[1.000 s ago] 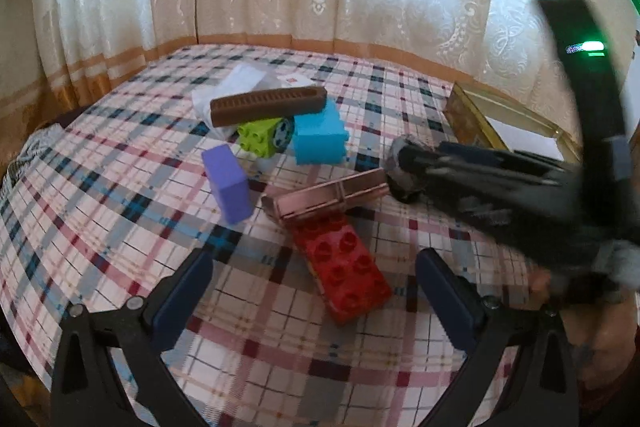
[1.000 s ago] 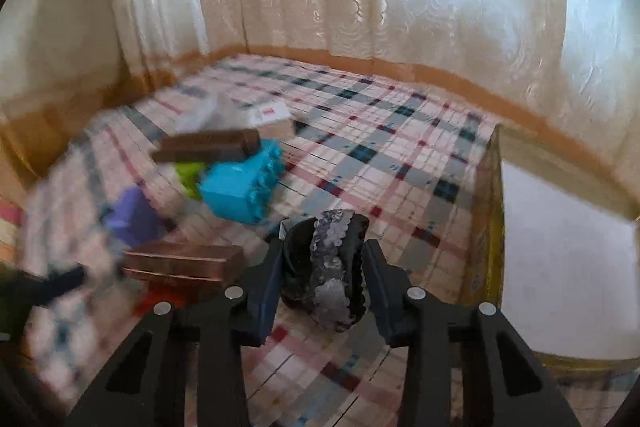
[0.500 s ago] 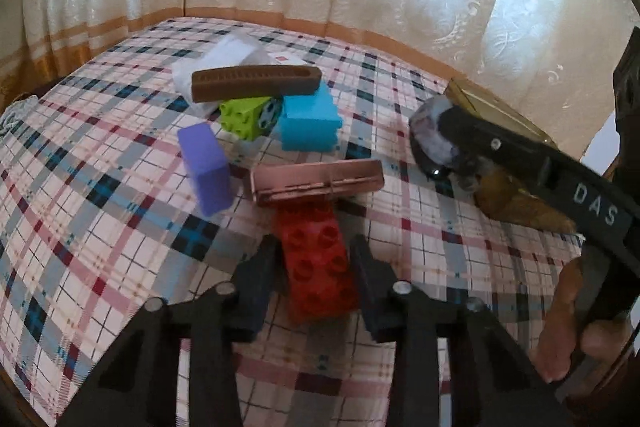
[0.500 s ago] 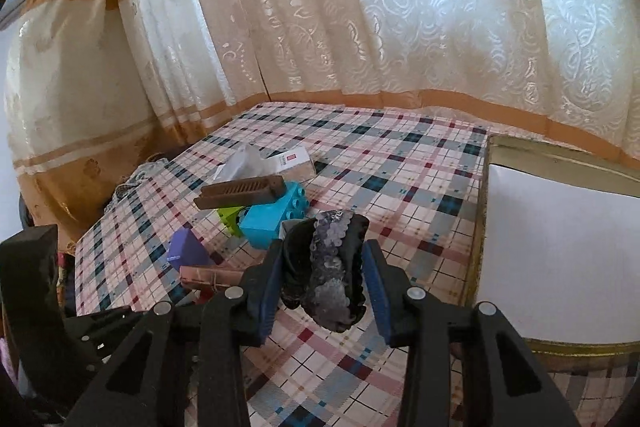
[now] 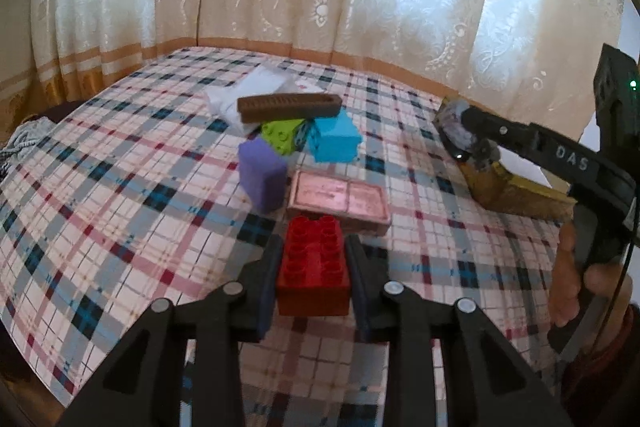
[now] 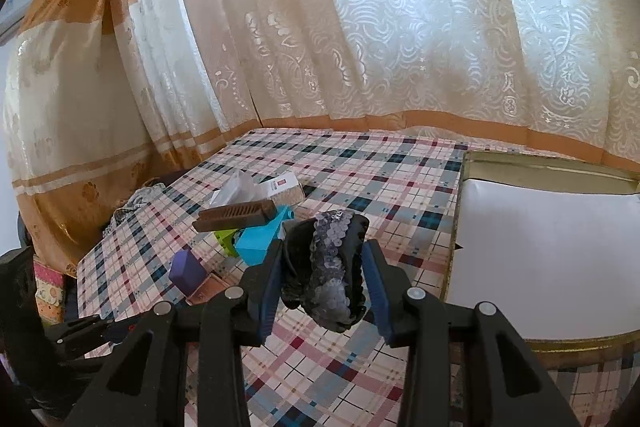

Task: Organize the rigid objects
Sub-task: 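Carry the rock and red brick in both tools over the paper-lined tray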

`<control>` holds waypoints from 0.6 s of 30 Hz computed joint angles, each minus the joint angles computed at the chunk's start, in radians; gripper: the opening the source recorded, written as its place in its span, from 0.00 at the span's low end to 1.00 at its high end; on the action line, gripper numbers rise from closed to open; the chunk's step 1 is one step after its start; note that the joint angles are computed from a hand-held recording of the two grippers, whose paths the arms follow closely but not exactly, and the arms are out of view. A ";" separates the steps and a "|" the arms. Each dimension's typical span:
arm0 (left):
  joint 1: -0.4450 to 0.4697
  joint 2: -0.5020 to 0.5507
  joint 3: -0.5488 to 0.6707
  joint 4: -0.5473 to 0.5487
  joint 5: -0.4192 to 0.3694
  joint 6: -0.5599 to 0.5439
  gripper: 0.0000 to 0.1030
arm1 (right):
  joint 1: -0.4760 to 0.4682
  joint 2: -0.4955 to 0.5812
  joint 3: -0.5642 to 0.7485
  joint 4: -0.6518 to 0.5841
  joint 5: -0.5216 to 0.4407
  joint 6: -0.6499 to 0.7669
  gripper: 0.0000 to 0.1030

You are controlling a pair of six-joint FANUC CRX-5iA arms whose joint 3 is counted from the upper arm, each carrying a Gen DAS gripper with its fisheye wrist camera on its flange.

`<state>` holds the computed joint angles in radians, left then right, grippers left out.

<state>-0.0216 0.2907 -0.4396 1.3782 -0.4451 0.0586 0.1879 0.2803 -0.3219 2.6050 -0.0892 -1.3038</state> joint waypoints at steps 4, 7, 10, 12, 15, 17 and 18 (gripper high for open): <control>0.002 0.000 -0.010 0.045 -0.017 -0.033 0.30 | 0.026 -0.009 -0.039 -0.110 -0.050 0.117 0.41; -0.029 -0.022 -0.038 0.188 -0.007 -0.162 0.30 | 0.035 -0.016 -0.054 -0.133 -0.070 0.149 0.41; -0.061 -0.046 -0.057 0.323 -0.005 -0.287 0.30 | 0.045 -0.023 -0.073 -0.182 -0.094 0.196 0.41; -0.080 -0.057 -0.065 0.400 -0.006 -0.358 0.30 | 0.034 -0.034 -0.078 -0.135 -0.092 0.151 0.41; -0.104 -0.074 -0.075 0.501 -0.018 -0.442 0.30 | 0.029 -0.054 -0.100 -0.125 -0.107 0.149 0.41; -0.120 -0.081 -0.074 0.542 -0.021 -0.472 0.30 | 0.027 -0.070 -0.122 -0.128 -0.126 0.157 0.41; -0.127 -0.083 -0.073 0.554 -0.021 -0.482 0.30 | 0.026 -0.080 -0.135 -0.133 -0.138 0.164 0.41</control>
